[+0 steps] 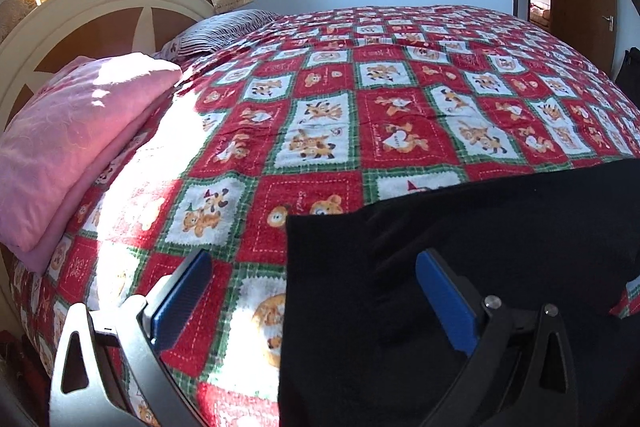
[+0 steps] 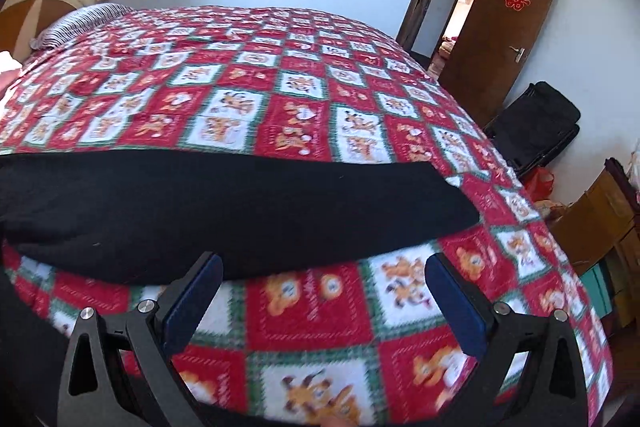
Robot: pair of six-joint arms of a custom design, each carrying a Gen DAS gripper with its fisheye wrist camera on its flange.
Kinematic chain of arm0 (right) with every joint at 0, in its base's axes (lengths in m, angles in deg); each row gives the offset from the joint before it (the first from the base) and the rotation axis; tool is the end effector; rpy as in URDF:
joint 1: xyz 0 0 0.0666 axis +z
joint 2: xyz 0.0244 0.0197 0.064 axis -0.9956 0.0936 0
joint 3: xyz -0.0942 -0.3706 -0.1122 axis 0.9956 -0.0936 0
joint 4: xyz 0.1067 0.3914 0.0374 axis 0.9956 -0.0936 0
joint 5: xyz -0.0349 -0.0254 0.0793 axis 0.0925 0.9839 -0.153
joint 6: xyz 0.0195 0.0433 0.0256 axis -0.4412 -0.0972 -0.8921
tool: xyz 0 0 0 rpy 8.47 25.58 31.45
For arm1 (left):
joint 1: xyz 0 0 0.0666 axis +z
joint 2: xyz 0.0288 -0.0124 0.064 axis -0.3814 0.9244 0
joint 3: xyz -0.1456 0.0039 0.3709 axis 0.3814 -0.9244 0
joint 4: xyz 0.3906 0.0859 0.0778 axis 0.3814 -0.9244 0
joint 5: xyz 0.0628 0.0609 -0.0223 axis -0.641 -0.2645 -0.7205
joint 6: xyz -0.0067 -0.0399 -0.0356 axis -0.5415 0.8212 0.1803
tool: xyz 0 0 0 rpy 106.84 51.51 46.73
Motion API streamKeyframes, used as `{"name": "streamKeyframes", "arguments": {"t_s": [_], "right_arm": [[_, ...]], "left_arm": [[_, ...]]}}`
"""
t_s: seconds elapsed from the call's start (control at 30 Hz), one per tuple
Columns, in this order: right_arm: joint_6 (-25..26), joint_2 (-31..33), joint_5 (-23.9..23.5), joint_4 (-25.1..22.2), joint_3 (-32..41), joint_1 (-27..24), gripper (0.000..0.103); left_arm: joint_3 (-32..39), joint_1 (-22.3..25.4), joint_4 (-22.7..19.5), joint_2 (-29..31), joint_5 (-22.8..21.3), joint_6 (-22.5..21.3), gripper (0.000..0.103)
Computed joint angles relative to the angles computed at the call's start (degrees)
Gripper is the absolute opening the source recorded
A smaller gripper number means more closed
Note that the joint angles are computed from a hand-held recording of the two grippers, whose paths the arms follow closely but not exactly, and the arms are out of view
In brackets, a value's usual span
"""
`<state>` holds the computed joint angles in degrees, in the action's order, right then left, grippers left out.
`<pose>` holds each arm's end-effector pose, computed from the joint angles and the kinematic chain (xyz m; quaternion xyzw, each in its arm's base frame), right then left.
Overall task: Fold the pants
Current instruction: 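Lower both grippers onto the black pants' leg end and close them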
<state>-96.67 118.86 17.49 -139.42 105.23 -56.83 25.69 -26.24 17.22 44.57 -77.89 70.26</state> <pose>0.4842 0.2271 0.3627 0.1832 0.9023 -0.2082 0.3302 0.6603 -0.0428 0.3561 0.1009 0.9200 0.0440 0.3762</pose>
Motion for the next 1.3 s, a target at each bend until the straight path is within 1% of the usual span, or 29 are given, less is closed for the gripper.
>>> {"name": "streamKeyframes", "arguments": {"t_s": [0.1, 0.2, 0.37, 0.47, 0.5, 0.53, 0.57, 0.6, 0.63, 0.77, 0.87, 0.93, 0.97, 1.03, 1.13, 1.23, 1.27, 1.3], "right_arm": [[2.6, 0.1, -0.8, 0.7, 0.0, -2.7, 0.102], [3.8, -0.3, -1.6, 2.1, -0.8, -5.3, 0.102], [5.5, -0.8, -3.2, 3.4, -2.0, -9.8, 0.102], [5.6, -1.3, -4.6, 3.9, -3.0, -12.3, 0.101], [5.8, -1.9, -6.1, 4.9, -3.8, -13.5, 0.101], [6.1, -2.4, -7.9, 6.2, -4.4, -14.6, 0.098], [6.0, -3.1, -9.9, 7.4, -5.2, -15.7, 0.094], [6.1, -3.5, -11.9, 8.2, -5.7, -16.6, 0.085], [6.3, -3.9, -14.4, 8.8, -6.1, -17.8, 0.082], [7.0, -4.4, -19.6, 10.4, -6.9, -20.8, 0.082], [6.5, -3.7, -21.6, 10.6, -6.8, -22.6, 0.082], [6.6, -2.8, -21.6, 10.6, -6.2, -23.7, 0.082], [6.7, -2.4, -21.4, 10.5, -5.8, -24.1, 0.082], [7.1, -1.5, -21.6, 10.7, -5.1, -25.1, 0.082], [8.2, 0.1, -21.6, 10.9, -3.6, -26.4, 0.082], [9.2, 2.1, -22.2, 10.8, -2.3, -27.4, 0.081], [9.4, 2.7, -22.8, 10.8, -2.1, -27.8, 0.08], [9.6, 3.2, -23.6, 11.0, -2.1, -28.1, 0.077]], "left_arm": [[3.4, 0.1, -2.2, 2.3, -0.1, -0.6, 0.103], [6.0, 0.2, -4.1, 4.3, -0.1, -0.4, 0.103], [9.8, 0.7, -8.4, 7.4, 1.5, -0.1, 0.103], [11.4, 1.1, -10.5, 9.0, 3.2, 0.8, 0.103], [11.6, 1.4, -10.7, 9.3, 4.5, 1.6, 0.103], [12.0, 1.7, -11.2, 9.8, 6.0, 2.5, 0.103], [12.6, 1.9, -11.9, 10.2, 7.2, 3.2, 0.103], [13.4, 2.2, -12.9, 10.7, 8.6, 3.8, 0.103], [14.3, 2.6, -13.8, 11.2, 10.1, 4.1, 0.103], [16.5, 3.2, -15.4, 12.2, 13.3, 3.7, 0.098], [17.2, 2.9, -16.4, 12.9, 12.9, 2.3, 0.098], [17.2, 2.6, -16.6, 13.1, 12.4, 1.3, 0.1], [18.2, 2.7, -17.7, 13.8, 12.6, 1.1, 0.103], [20.3, 2.8, -19.7, 15.1, 13.0, 1.1, 0.103], [20.7, 2.7, -20.4, 15.3, 12.8, 0.4, 0.103], [20.9, 2.8, -20.5, 15.4, 12.7, -0.1, 0.103], [20.3, 2.6, -19.9, 15.0, 12.3, -0.2, 0.103], [19.2, 2.5, -18.6, 14.3, 11.9, -0.4, 0.103]]}}
